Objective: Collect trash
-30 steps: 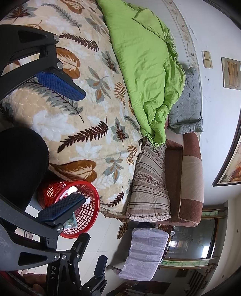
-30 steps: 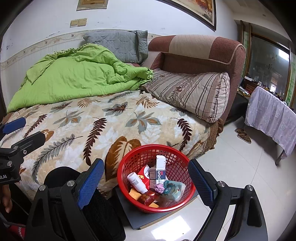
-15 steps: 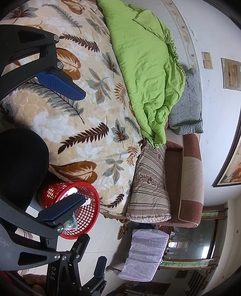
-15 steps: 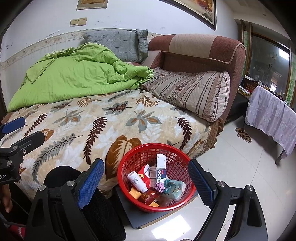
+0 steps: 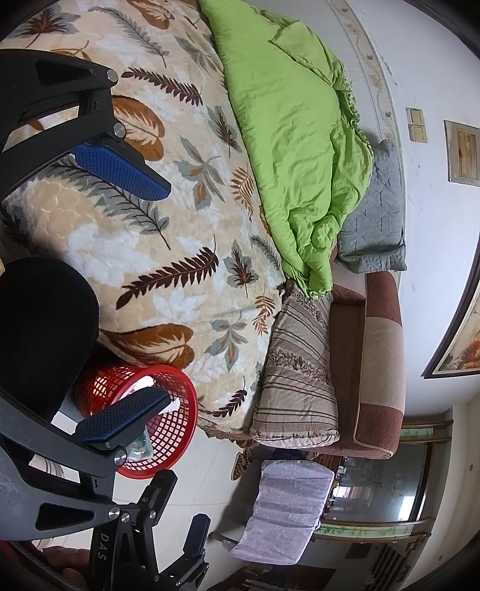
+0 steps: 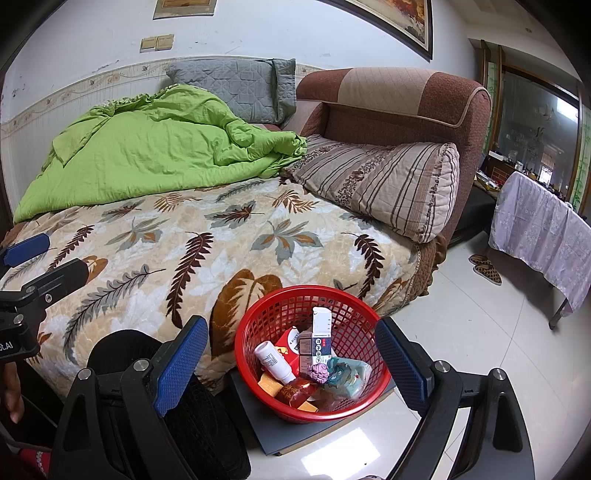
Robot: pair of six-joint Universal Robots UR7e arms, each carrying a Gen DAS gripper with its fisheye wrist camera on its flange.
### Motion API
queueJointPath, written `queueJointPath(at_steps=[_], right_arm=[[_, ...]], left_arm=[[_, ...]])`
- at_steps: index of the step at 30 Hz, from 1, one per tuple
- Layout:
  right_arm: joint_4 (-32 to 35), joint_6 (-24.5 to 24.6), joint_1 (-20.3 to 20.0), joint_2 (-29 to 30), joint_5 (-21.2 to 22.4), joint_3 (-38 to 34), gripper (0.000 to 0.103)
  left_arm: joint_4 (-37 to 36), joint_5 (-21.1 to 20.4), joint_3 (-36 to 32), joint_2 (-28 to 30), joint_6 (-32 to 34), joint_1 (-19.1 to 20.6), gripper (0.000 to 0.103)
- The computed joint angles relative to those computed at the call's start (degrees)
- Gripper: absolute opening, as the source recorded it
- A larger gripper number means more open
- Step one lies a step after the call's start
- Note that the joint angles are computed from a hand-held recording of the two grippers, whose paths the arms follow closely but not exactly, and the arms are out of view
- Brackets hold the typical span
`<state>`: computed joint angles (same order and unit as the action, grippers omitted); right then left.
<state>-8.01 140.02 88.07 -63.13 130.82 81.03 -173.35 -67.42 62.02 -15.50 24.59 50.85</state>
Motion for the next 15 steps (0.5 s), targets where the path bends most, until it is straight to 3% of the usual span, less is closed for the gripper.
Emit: queueJointPath(at_steps=[15], right_arm=[[-0.10,-0.10,0.00,0.18,0.16,-0.12,0.094]], left_arm=[[0.53,0.08,-0.69,0.24,-0.52,0.42,0.101]])
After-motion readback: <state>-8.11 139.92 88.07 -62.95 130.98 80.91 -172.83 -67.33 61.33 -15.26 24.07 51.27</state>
